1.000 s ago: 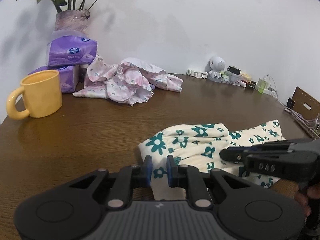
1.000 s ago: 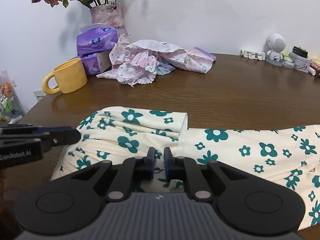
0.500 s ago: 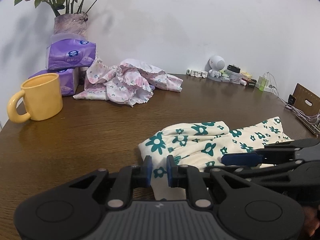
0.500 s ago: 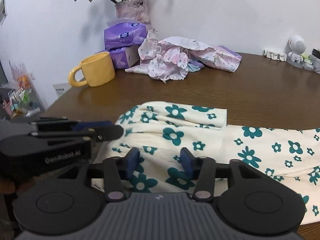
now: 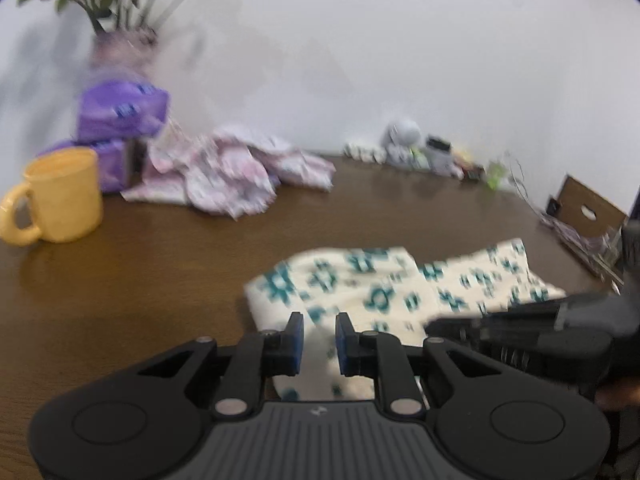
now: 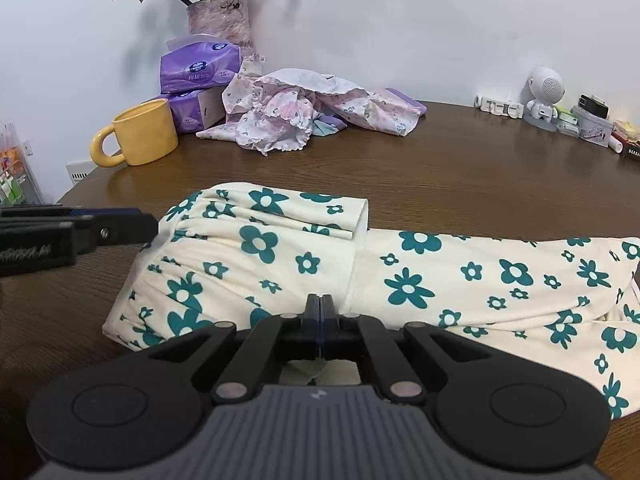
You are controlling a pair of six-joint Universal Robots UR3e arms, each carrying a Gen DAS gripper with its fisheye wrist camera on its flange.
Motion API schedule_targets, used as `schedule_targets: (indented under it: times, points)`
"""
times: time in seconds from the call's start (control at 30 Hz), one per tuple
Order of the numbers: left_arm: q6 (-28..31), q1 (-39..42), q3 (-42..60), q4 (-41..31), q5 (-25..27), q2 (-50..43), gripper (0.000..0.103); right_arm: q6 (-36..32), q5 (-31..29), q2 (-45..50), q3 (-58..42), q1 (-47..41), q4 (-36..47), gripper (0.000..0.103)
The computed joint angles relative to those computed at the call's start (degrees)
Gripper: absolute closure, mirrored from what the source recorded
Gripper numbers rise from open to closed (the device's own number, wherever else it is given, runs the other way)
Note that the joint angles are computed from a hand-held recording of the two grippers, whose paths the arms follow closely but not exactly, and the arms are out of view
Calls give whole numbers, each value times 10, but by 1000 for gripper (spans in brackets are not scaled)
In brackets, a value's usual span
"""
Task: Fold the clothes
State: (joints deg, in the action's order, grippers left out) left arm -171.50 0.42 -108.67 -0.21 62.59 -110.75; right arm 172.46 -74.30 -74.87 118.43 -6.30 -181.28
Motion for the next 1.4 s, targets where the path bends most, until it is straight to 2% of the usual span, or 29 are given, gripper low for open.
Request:
schedule_targets:
  times: [0.1, 0.17, 0.23, 0.33, 0.4, 0.5, 0.57, 0.67, 0.9, 1.07, 1.17, 1.27, 1.33, 1.4]
  points:
    - [12, -14, 2, 11, 20, -13, 87, 38, 38, -15, 24, -18, -28, 92]
    - [9, -11, 2, 8, 12, -13, 86, 39, 53, -25, 33, -16, -40, 63]
    - [8, -9, 0, 8, 8, -12, 86, 19, 58, -34, 31, -2, -32, 58]
    - [8, -7, -1, 8, 6, -12, 86, 0, 47, -21, 9, 20, -7, 58]
    - [9, -7, -1, 7, 5, -11, 86, -8, 28, -5, -10, 35, 5, 62]
    - [9, -5, -1, 6, 3, -10, 86, -24, 22, 0, -13, 35, 10, 75]
    - [6, 0, -5, 5, -4, -4, 86, -36, 17, -6, -6, 30, 9, 91]
    - [0, 12, -14, 5, -14, 9, 86, -46, 34, -17, 9, 7, 16, 93]
    - [27, 11, -12, -19, -20, 3, 84, -32, 23, -15, 38, -2, -39, 93]
    - [29, 9, -14, -16, -17, -1, 84, -39, 18, -26, 39, -7, -31, 93]
    - [26, 9, -15, -15, -17, -1, 84, -37, -15, -25, 39, -13, -31, 96]
    - [23, 8, -13, -18, -17, -1, 84, -14, -16, -28, 49, -31, -28, 96]
    - [23, 8, -14, -18, -17, -1, 84, 4, 15, -47, 73, -47, -39, 93]
    - [23, 9, -14, -18, -17, 0, 84, 22, 55, -75, 99, -58, -53, 78]
